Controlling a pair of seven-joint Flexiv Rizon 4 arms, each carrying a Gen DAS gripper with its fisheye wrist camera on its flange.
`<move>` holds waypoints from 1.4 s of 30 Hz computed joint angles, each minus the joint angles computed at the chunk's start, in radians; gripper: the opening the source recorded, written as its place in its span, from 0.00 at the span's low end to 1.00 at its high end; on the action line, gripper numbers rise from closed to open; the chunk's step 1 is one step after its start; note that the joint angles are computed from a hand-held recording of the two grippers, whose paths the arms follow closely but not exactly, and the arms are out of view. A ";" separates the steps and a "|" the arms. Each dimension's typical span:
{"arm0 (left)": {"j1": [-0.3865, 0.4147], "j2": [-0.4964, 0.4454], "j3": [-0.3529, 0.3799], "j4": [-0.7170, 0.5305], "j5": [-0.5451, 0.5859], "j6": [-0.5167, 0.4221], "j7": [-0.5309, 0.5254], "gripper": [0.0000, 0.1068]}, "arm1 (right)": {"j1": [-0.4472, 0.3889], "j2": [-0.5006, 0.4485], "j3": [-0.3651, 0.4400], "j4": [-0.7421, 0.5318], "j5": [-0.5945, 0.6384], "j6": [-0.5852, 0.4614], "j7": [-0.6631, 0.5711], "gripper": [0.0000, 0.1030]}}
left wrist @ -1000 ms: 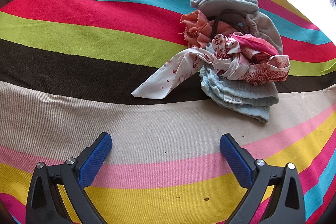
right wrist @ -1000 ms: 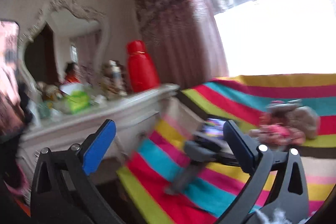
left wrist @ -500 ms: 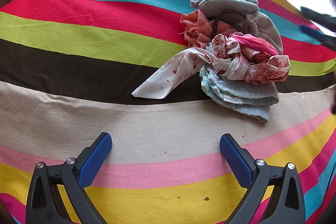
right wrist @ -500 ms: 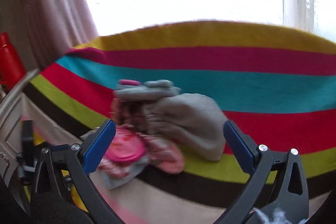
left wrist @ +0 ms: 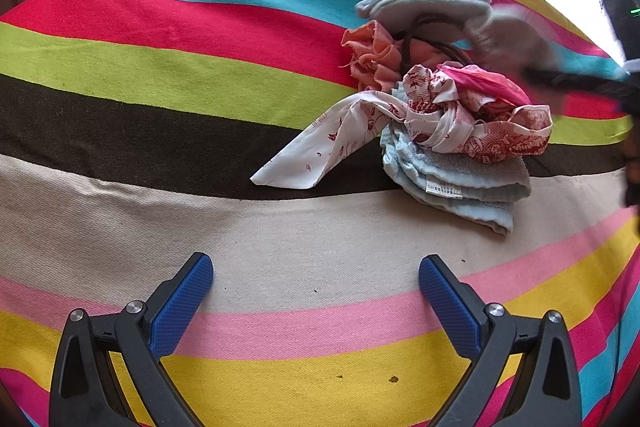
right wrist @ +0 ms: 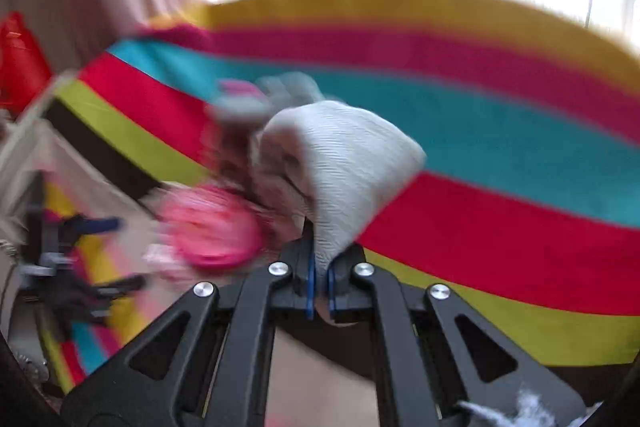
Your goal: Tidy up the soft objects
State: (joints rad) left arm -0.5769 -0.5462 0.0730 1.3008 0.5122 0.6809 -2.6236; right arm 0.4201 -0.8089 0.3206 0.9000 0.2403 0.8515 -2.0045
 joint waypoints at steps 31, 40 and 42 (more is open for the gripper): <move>0.001 0.000 -0.001 -0.001 0.001 -0.001 0.000 0.96 | 0.010 0.571 -0.206 0.497 0.195 0.084 0.340 0.99; 0.001 -0.001 -0.001 -0.001 0.001 -0.001 0.000 0.96 | 0.000 0.526 -0.194 0.736 -0.094 0.278 0.523 0.99; 0.001 0.000 -0.001 0.000 0.001 0.000 0.000 0.96 | -0.044 0.462 -0.099 0.649 0.003 0.277 0.401 0.99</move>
